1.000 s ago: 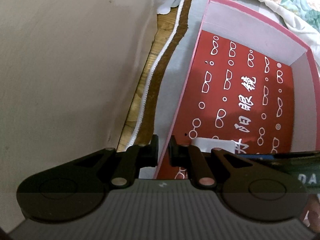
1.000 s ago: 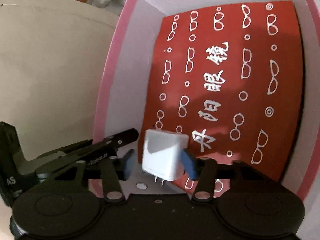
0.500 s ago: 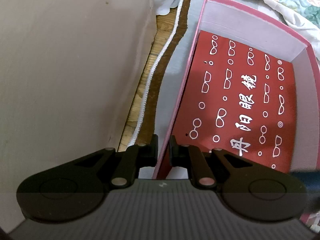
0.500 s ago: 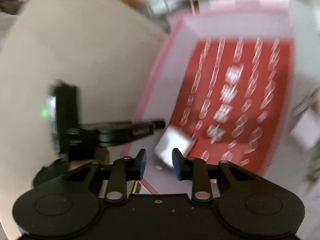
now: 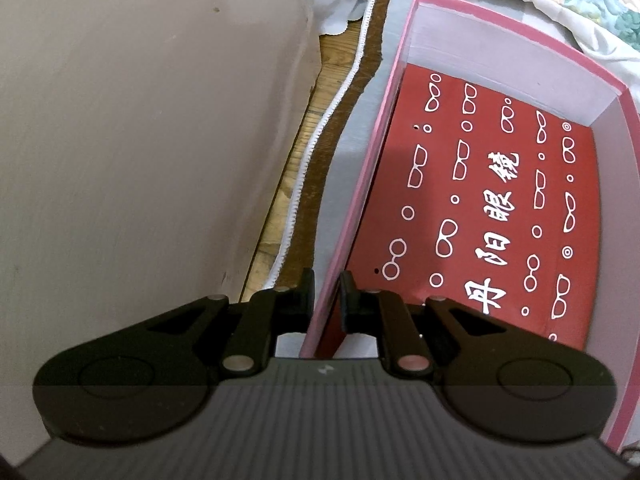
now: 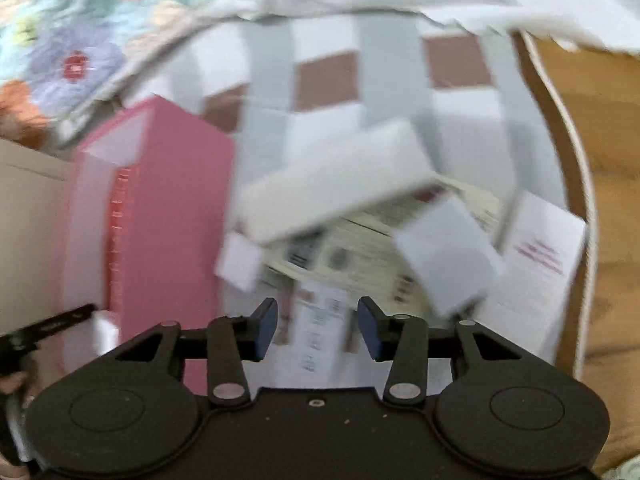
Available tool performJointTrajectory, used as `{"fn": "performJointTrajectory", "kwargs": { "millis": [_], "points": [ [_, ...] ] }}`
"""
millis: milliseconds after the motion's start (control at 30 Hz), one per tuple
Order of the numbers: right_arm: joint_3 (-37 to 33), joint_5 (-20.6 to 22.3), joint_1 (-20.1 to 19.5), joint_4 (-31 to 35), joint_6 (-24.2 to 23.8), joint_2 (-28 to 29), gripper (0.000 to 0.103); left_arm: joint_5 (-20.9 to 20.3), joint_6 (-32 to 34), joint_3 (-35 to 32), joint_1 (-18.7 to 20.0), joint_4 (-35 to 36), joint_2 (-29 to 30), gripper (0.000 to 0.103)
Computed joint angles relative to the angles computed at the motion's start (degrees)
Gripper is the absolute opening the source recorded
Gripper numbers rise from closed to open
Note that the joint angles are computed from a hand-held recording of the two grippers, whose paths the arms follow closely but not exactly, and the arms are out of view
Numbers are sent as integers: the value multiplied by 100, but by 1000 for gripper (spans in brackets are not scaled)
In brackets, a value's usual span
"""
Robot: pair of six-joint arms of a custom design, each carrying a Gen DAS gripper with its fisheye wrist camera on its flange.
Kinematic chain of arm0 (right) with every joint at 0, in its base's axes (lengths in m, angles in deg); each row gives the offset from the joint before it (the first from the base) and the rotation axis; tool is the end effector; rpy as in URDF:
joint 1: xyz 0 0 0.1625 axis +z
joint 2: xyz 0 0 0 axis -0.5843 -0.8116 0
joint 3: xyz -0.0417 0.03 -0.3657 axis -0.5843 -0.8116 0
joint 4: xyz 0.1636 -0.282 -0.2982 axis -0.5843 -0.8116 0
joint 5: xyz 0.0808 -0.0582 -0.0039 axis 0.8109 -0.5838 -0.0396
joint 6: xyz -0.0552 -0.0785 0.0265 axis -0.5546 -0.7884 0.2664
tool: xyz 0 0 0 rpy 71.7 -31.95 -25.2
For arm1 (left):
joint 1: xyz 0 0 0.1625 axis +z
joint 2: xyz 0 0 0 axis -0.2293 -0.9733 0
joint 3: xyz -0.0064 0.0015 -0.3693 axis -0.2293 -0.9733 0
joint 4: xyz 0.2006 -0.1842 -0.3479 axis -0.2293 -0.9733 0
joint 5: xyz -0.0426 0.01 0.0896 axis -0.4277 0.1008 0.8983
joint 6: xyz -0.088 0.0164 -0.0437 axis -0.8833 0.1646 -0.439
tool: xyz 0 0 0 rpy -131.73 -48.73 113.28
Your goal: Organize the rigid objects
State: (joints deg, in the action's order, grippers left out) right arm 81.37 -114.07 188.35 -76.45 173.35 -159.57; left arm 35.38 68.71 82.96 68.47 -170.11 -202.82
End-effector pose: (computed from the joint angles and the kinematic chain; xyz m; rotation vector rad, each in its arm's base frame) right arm 0.3626 -0.1092 0.0611 -1.0608 -2.3819 0.9417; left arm -0.0466 -0.4078 0.3788 0.9992 2.2644 -0.0476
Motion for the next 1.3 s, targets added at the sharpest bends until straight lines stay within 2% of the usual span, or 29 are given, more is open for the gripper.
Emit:
{"fn": "performJointTrajectory", "kwargs": {
  "millis": [167,300,400,567,633,700,733,800,900,1300],
  "points": [
    [288,264,-102,-803,-92,179,50,27,-41,-11,-16,28,5,12],
    [205,283,-206,-1152,-593,495,50,41,-82,-16,-24,26,12,13],
    [138,144,-218,-1469,-961,772,50,68,-75,3,-36,13,-2,13],
    [-335,-257,-119,-760,-989,1224,51,120,-7,55,-54,-16,-32,14],
    [-419,-494,-71,-452,-873,1315,44,131,-16,55,-49,-22,-21,14],
    [-485,-501,-45,-277,-876,1340,43,142,-7,62,-56,-29,-19,14],
    [-469,-505,-28,-292,-857,1315,33,140,1,64,-53,-33,-19,14],
    [-271,-526,43,-677,-849,1117,20,128,-26,51,-47,-18,-9,14],
    [-58,-520,83,-1046,-881,863,10,129,-53,51,-48,10,-4,14],
    [-54,-571,205,-1308,-935,747,9,128,-9,70,-26,-53,-15,14]
  ]
}}
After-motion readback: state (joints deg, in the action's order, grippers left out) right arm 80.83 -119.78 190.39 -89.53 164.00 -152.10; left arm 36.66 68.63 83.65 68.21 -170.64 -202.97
